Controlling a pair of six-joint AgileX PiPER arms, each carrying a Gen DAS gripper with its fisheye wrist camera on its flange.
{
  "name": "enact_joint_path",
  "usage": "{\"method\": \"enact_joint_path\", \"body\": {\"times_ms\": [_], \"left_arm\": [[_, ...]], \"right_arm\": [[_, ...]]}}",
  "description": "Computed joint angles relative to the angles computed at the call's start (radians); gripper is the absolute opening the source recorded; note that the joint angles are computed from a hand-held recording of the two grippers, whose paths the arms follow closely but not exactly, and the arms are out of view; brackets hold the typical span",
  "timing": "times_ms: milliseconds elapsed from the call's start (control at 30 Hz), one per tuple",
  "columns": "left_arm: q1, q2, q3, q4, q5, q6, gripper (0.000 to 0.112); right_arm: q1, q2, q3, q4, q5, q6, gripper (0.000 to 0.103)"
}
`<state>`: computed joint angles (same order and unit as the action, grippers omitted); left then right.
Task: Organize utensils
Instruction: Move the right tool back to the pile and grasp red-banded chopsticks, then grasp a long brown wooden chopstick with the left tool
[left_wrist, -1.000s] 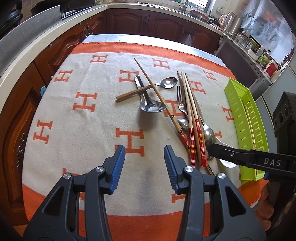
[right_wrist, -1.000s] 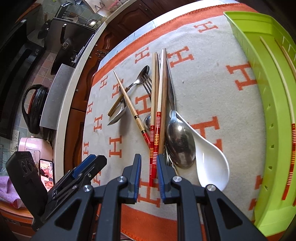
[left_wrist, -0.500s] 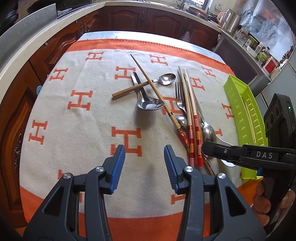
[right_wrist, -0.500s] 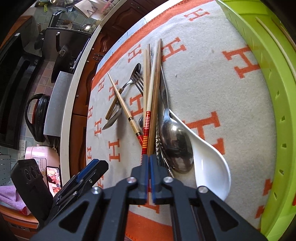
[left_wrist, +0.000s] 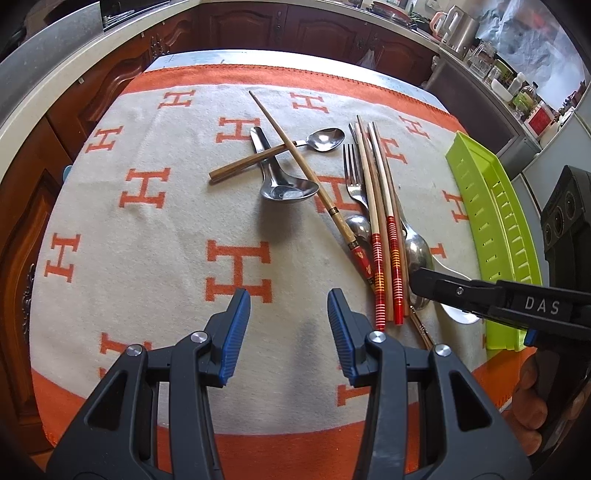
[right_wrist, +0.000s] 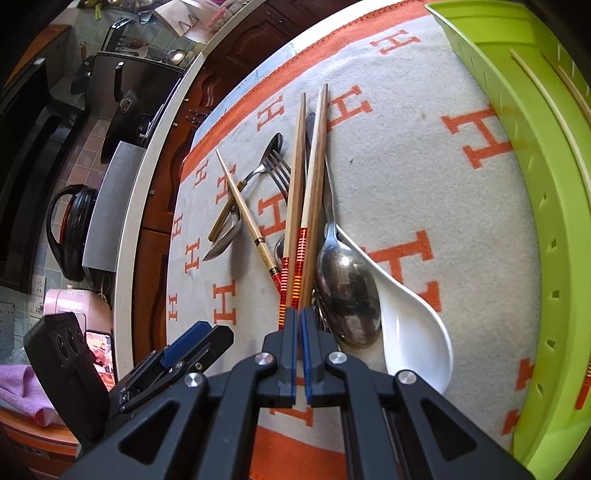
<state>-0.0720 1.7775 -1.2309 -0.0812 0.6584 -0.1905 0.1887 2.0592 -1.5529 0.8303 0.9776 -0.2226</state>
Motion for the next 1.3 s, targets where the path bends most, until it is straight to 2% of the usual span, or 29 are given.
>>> {"method": "enact_joint_path", "body": {"times_ms": [233,500,567,733,1100,1300], "left_arm": [[0.0,0.007,-0.001,-0.001,0.001,0.001,0.04],[0.004,0.022,-0.01,-0.006,0.004,0.005,0.04],[0.005,0.027,-0.015,-0.007,0.006,0.007,0.04],[0.008,0.04,-0.026,-0.02,0.009,0.018,0.04],[0.018,0.107,-0.111,-0.21,0.055,0.209,0.04],[-0.023,0.17,-0.2,-0.152,0.077,0.154,0.04]], "right_arm": [[-0.008,0.031,-0.008,0.052,-0.004,-0.023,0.013],[0.007,0.059,-0.04,0.065,-0.024,-0.017,0.013],[0.018,0.043,-0.025,0.048,-0.062,-0.03,0.009],[0.021,0.008,0.007,0.022,-0.093,-0.05,0.006],[-0.023,-0.058,0.09,0.054,-0.116,-0.1,0.006],[-0.045,-0.09,0.12,0.079,-0.13,-0.136,0.006]]}}
